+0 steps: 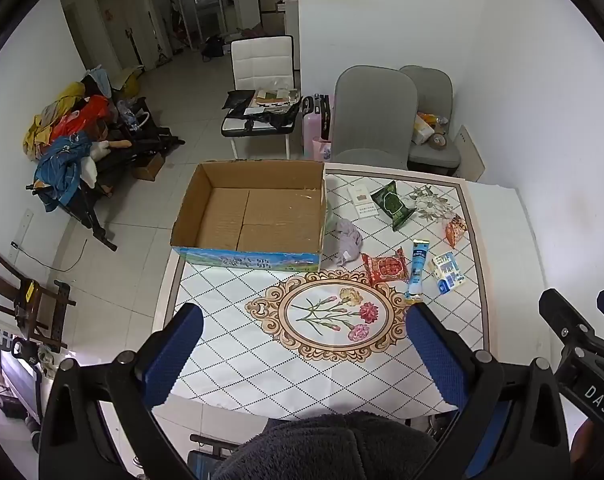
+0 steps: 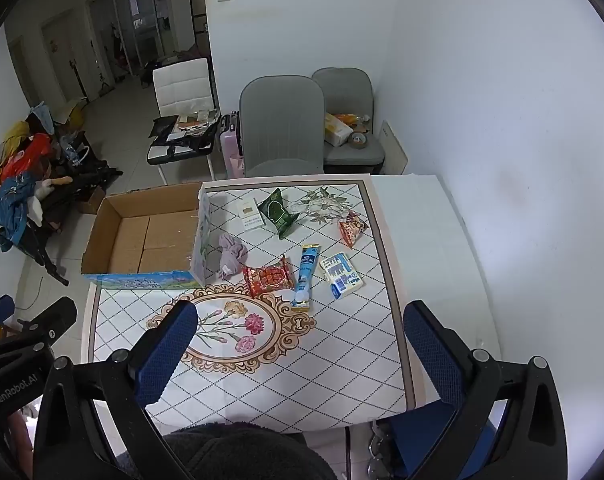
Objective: Organize soft objects
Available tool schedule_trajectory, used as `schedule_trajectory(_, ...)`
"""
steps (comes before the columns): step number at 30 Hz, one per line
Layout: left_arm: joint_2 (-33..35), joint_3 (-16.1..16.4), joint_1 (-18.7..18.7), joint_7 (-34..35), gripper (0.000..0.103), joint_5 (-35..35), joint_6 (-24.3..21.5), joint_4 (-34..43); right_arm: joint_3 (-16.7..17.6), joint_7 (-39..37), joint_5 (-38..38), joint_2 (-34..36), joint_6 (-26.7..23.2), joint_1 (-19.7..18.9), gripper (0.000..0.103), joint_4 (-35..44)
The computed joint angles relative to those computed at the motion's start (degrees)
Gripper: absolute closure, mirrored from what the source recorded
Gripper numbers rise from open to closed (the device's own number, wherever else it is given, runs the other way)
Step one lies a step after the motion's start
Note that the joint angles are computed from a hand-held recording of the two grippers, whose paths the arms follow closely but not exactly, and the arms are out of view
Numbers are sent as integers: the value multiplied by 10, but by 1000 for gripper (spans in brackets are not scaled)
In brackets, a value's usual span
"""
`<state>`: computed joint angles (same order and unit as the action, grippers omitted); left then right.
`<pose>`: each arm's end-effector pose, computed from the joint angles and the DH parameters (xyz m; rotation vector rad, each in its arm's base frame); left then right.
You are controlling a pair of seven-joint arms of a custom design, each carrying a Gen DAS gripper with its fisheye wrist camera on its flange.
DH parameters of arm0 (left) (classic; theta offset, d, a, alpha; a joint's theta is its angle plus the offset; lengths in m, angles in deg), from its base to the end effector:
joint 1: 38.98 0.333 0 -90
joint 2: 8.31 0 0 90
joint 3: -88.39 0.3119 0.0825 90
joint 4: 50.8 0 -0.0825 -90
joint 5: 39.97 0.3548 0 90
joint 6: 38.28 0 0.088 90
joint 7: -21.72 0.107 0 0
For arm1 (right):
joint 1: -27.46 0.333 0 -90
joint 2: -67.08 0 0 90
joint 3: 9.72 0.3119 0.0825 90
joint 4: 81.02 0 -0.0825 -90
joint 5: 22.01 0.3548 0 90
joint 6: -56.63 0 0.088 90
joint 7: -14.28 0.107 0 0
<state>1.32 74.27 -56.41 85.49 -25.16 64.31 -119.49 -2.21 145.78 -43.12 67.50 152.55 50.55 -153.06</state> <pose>0.5200 -0.2727 0.7224 -1.8765 2.0373 -0.4905 0.4653 0.2339 0.7730 -1.7015 2.1437 -0.5988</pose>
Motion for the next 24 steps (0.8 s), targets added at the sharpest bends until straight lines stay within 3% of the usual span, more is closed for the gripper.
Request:
schedule_trajectory(15, -2, 1, 1, -3, 0, 5, 14, -9, 0, -4, -14, -1, 5, 3, 0, 1)
schedule_trajectory(24, 11, 1, -4, 0, 0, 10, -7, 27, 1, -7, -14, 0, 4, 3, 0, 6)
